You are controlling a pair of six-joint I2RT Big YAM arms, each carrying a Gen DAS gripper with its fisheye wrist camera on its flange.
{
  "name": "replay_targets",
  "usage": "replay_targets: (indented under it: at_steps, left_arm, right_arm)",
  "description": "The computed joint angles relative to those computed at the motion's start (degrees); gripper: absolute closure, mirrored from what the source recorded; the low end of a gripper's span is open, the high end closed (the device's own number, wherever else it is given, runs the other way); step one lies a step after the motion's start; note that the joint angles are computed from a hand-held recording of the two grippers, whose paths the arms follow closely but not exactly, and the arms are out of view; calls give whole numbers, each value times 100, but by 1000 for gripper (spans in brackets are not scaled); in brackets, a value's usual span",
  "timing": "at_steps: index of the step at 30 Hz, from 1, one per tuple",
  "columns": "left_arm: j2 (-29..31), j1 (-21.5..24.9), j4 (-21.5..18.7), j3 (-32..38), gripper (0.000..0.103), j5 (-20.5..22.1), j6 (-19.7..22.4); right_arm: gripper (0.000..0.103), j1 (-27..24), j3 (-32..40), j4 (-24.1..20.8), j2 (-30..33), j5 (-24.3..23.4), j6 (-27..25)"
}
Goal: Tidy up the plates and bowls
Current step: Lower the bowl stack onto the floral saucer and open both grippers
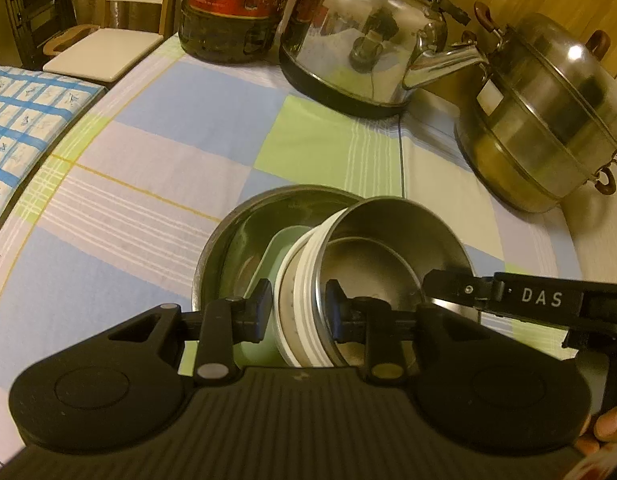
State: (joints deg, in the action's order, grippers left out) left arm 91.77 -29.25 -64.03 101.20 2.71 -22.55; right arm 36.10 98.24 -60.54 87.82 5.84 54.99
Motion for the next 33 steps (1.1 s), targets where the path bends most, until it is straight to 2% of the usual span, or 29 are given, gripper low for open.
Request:
replay_targets:
  at_steps: [7, 9, 11, 13, 19, 25, 30, 33]
  left_arm:
    - [-67, 27, 63, 72, 79, -85, 205]
    - [-67, 29, 60, 98, 82, -106, 294]
    - [-53, 59, 41, 125, 92, 40, 355]
    - [-11, 75, -23, 189, 92, 142, 352]
    - [143, 113, -250, 420, 93, 231, 379]
    - [294, 123, -471, 635, 93, 284, 542]
    - [317, 158, -493, 655, 92, 387, 656]
    - [323, 180, -507, 665, 92, 445, 734]
  right_arm:
    - [79, 0, -262, 338, -219, 48, 86]
    - [80, 9, -345, 460, -289, 90, 126]
    - [80, -4, -359, 510, -305, 46, 185]
    - [87, -9, -326, 505, -290, 10, 231]
    - [89, 5, 121, -22, -48, 29, 303]
    - [90, -92, 799, -805, 326, -213, 551]
    - [91, -72, 1153, -1169, 503, -158, 636]
    - [91, -26, 1198, -1206, 536, -23, 685]
